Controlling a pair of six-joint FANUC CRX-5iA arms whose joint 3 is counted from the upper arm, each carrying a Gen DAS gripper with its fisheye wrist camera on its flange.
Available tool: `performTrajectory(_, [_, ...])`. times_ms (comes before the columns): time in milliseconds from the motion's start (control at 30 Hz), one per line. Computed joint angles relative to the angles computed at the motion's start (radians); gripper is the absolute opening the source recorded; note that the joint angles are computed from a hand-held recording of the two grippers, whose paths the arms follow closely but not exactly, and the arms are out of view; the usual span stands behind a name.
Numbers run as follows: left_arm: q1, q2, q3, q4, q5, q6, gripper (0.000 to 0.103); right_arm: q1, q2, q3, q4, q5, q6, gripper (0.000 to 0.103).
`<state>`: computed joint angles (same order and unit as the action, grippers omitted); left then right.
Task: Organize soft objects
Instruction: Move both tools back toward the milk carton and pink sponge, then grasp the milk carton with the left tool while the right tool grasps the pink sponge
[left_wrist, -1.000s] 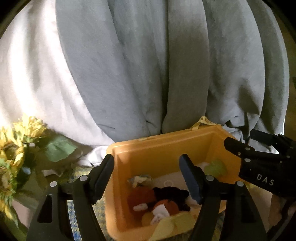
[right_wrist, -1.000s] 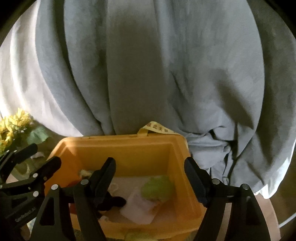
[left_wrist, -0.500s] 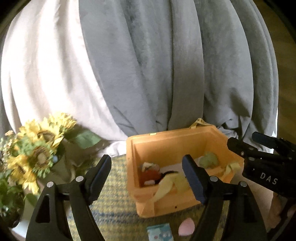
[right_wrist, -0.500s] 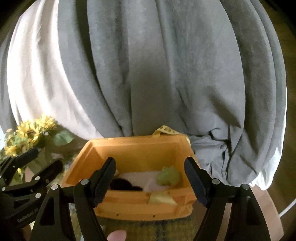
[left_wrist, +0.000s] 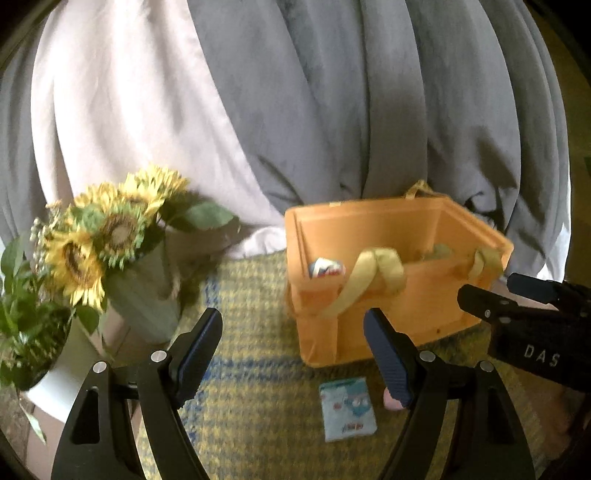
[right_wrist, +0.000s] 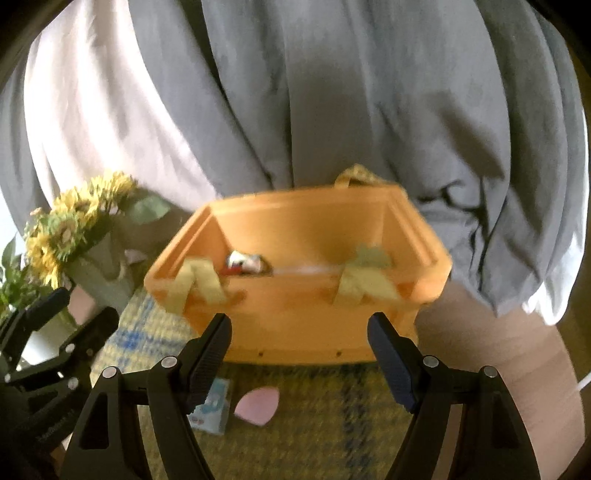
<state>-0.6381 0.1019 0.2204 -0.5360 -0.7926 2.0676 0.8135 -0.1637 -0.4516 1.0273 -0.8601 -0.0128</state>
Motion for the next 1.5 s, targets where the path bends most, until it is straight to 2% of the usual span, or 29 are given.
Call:
performTrajectory(300, [0.023, 0.002, -0.059, 0.094, -0.025, -0.017, 0.079, 0.008, 0.020, 0.017, -0.169, 0.023, 0.063, 0.075])
performTrajectory(600, [0.039, 0.016, -0.119, 0.209, 0.007, -0.094, 0.078, 0.003, 0.056, 0.038, -0.296, 0.070, 0.148, 0.069])
performTrajectory(733, [0.023, 0.033, -0.114, 0.195, 0.006, -0.086, 0.078, -0.009, 0.070, 0.054, -0.358, 0.094, 0.182, 0.064])
performTrajectory(867, [0.028, 0.062, -0.113, 0.237, 0.005, -0.109, 0.073, -0.018, 0.093, 0.078, -0.415, 0.098, 0.228, 0.061])
performTrajectory(1100, [0.037, 0.097, -0.106, 0.273, 0.007, -0.120, 0.071, -0.030, 0.138, 0.119, -0.487, 0.114, 0.307, 0.058])
performTrajectory(1200, [0.044, 0.112, -0.103, 0.293, 0.005, -0.144, 0.067, -0.033, 0.153, 0.134, -0.507, 0.112, 0.336, 0.053])
performTrajectory(1400, [0.068, 0.135, -0.108, 0.358, 0.004, -0.177, 0.061, -0.039, 0.180, 0.161, -0.550, 0.109, 0.380, 0.053])
performTrajectory(1500, [0.080, 0.143, -0.116, 0.397, 0.011, -0.211, 0.053, -0.047, 0.191, 0.173, -0.586, 0.110, 0.404, 0.053])
